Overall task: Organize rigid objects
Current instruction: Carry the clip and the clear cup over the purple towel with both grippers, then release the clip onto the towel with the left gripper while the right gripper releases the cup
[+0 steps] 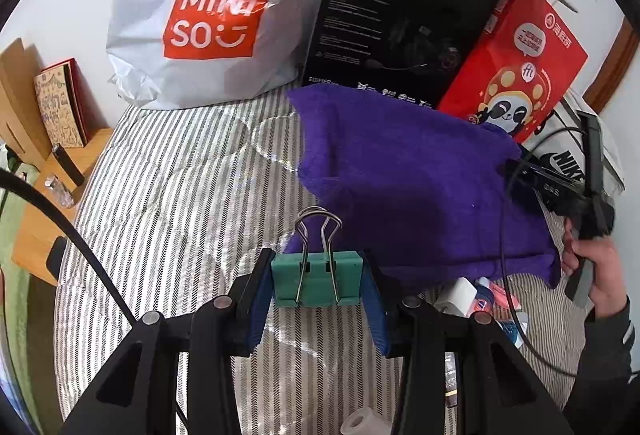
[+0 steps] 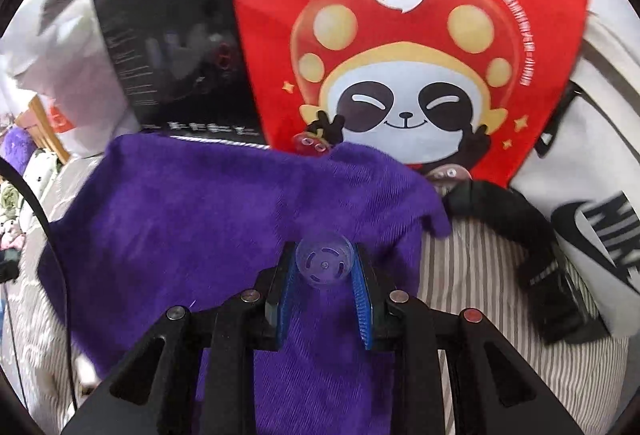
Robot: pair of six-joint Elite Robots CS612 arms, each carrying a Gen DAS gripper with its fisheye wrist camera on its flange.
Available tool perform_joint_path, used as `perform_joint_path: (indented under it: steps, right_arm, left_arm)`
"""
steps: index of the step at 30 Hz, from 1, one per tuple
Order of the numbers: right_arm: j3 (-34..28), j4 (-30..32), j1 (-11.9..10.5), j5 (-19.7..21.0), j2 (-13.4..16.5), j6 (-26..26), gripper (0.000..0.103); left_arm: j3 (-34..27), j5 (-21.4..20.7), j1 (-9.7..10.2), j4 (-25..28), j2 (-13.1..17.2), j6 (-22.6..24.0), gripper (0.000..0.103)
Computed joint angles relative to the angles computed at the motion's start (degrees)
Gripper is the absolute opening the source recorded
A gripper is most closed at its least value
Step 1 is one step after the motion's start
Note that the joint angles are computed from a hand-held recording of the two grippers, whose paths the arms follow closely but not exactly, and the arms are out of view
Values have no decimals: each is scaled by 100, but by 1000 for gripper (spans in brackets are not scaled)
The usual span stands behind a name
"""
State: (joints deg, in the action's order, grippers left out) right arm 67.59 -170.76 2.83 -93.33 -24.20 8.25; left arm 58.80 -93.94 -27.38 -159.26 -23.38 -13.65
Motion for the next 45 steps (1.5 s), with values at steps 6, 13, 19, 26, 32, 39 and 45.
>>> perform_joint_path:
  steps: [6,13,19,26,32,39,45]
  right_arm:
    - [-605,832,1,-80,248,-93,27]
    - [-842,1344,9,-117,340,-167,27]
    - [-760,1417,-38,108,283,-165,55]
    - [-19,889,-39,171,-105,-103,58]
    - [884,196,-9,261,-569,-94,59]
    - [1806,-573,13,414,-1009,190,66]
    - [2267,-927,-21,589,-1216,492,66]
  left_arm:
    - [-43,-75,34,-1,42,-80,39]
    - [-110,-166,60,69,92,-123,39]
    - [-121,-201,61,47,100,-103,39]
    - [-241,-250,-5,92,128,-9,39]
    - [-516,-283,-76,146,255,96,39]
    - [-1307,-300,-185,332,698,234,39]
    - [-2304,168,-293,913,1210,424,39]
